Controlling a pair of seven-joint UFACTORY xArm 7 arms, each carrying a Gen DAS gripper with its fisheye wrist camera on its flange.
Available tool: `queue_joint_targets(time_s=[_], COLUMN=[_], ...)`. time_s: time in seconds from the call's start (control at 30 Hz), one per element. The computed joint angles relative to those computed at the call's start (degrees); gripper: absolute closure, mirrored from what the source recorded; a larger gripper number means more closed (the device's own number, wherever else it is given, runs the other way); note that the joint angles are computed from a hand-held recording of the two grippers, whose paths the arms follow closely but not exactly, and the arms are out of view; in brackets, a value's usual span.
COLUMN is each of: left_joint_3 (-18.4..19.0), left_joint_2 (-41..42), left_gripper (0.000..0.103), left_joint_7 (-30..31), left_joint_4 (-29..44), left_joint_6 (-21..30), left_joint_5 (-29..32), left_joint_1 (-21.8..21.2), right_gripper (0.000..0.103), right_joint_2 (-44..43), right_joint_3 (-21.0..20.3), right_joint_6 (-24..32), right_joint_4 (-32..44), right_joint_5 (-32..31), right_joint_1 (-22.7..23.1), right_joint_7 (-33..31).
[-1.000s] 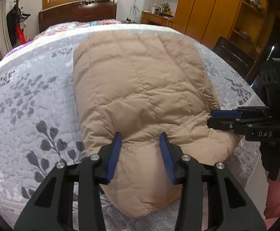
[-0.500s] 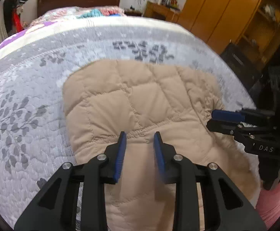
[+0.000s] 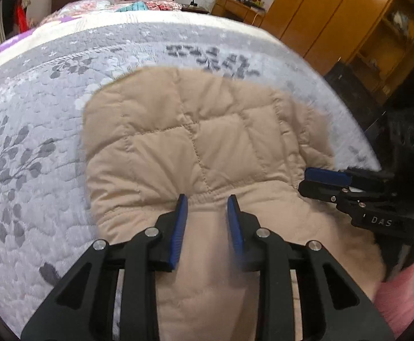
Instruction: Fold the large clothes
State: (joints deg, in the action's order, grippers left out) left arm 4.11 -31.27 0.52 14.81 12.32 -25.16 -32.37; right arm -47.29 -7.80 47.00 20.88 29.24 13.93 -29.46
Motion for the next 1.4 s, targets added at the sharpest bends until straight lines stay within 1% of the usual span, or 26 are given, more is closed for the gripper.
queue_joint_targets(time_s=[0.03,0.07,0.1,0.13,0.17,0.2,0.23,0.27,0.33,0.37,0.43,0.53,0.6,0.67,0.77,0.87,0.97,1.0,1.03,1.07,1.13,1.2,1.23,1.3,1.33,1.4], left_joint_3=[0.4,0.2,-0.4,-0.2,0.8,1.5,2.1,4.2,8.8,12.5,16.9,26.2,30.0,28.4,27.5,29.5,34.0,34.7,35.3,36.9,40.3,41.8,41.2,38.4,36.0,32.2], left_joint_2=[-2.8,-5.9,-10.3,-14.3,-17.9,-20.4,-22.4,-24.6,-26.8,-27.5,-27.4,-27.5,-27.0,-25.7,-23.6,-21.2,-18.2,-17.2,-16.9,-16.0,-15.0,-14.6,-14.2,-13.3,-13.3,-13.8], left_gripper=[0.072,0.069,0.06,0.054,0.045,0.044,0.043,0.041,0.038,0.038,0.035,0.033,0.03,0.028,0.024,0.02,0.015,0.013,0.013,0.012,0.012,0.013,0.016,0.027,0.03,0.04], left_joint_7=[0.0,-0.4,-1.1,-1.4,-1.0,-0.8,-0.6,0.5,3.4,5.8,9.7,17.1,20.8,21.6,22.4,21.8,20.8,19.9,19.6,18.9,18.5,17.0,15.9,14.2,13.6,12.1], left_joint_4=[-0.8,-1.8,-3.4,-5.2,-7.0,-8.3,-9.5,-11.3,-13.3,-14.5,-15.6,-16.5,-16.3,-16.5,-16.2,-15.4,-14.0,-13.3,-13.1,-12.6,-11.8,-11.7,-11.9,-12.4,-13.0,-13.8], left_joint_6=[1.2,2.3,4.0,5.5,7.0,8.5,9.9,11.2,12.3,12.3,10.7,8.4,7.3,4.1,-1.5,-6.9,-13.4,-14.6,-14.8,-16.8,-19.2,-21.7,-22.9,-24.4,-24.7,-24.2], left_joint_5=[-0.1,0.2,1.0,1.6,2.0,2.5,2.7,2.4,0.3,-1.6,-5.2,-11.7,-15.1,-17.5,-20.0,-20.1,-19.5,-19.1,-18.4,-17.6,-16.2,-15.0,-14.5,-13.3,-12.7,-11.9], left_joint_1=[0.4,1.4,3.3,4.6,5.3,6.2,6.9,7.2,6.1,5.1,3.2,-1.6,-4.8,-7.6,-13.2,-19.8,-28.6,-30.7,-31.1,-33.9,-37.8,-40.4,-40.9,-40.4,-39.0,-36.2], right_gripper=[0.057,0.043,0.037,0.029,0.026,0.024,0.02,0.018,0.017,0.017,0.016,0.016,0.013,0.012,0.012,0.011,0.011,0.011,0.011,0.011,0.011,0.019,0.028,0.037,0.044,0.051], right_joint_2=[-1.5,-3.7,-5.6,-6.5,-6.9,-7.1,-6.7,-5.4,-2.6,-0.8,2.3,5.6,6.9,8.0,8.7,8.6,8.9,8.6,8.6,8.4,8.2,7.0,7.5,9.2,9.7,8.7], right_joint_3=[-1.2,-3.0,-4.7,-5.8,-6.9,-8.0,-10.4,-11.8,-14.8,-16.2,-18.3,-19.9,-19.1,-17.6,-15.0,-11.6,-8.1,-7.3,-6.4,-5.6,-4.0,-2.9,-3.2,-4.0,-4.2,-4.1], right_joint_6=[0.9,2.6,4.5,6.3,8.0,9.8,12.4,14.0,17.2,18.6,20.7,23.1,23.4,23.0,22.7,22.3,21.1,20.8,20.1,19.6,18.2,17.3,17.6,18.1,18.3,18.6], right_joint_4=[0.0,0.0,0.0,0.2,0.5,0.6,0.9,1.2,1.3,1.2,0.7,-0.4,-1.2,-1.7,-2.0,-2.6,-2.7,-2.8,-2.9,-2.9,-3.0,-3.6,-3.4,-2.9,-2.7,-2.9], right_joint_5=[0.4,0.9,1.1,0.8,0.7,0.8,1.1,1.9,3.9,4.9,7.5,11.4,13.4,15.1,17.1,18.6,20.7,21.0,21.7,22.3,23.7,24.6,25.6,26.9,27.1,27.9], right_joint_1=[-0.1,-0.7,-1.8,-3.1,-4.2,-5.2,-6.1,-6.7,-8.2,-8.7,-9.5,-10.1,-10.8,-11.4,-12.6,-13.9,-14.3,-14.4,-14.2,-13.8,-12.6,-11.3,-10.1,-9.1,-9.1,-9.2], right_joint_7=[-0.6,-1.3,-1.6,-1.6,-1.8,-2.1,-2.9,-3.7,-5.3,-6.2,-8.1,-11.5,-13.0,-14.3,-16.1,-17.0,-17.4,-17.4,-17.3,-17.1,-16.5,-16.0,-16.7,-18.3,-18.6,-19.3])
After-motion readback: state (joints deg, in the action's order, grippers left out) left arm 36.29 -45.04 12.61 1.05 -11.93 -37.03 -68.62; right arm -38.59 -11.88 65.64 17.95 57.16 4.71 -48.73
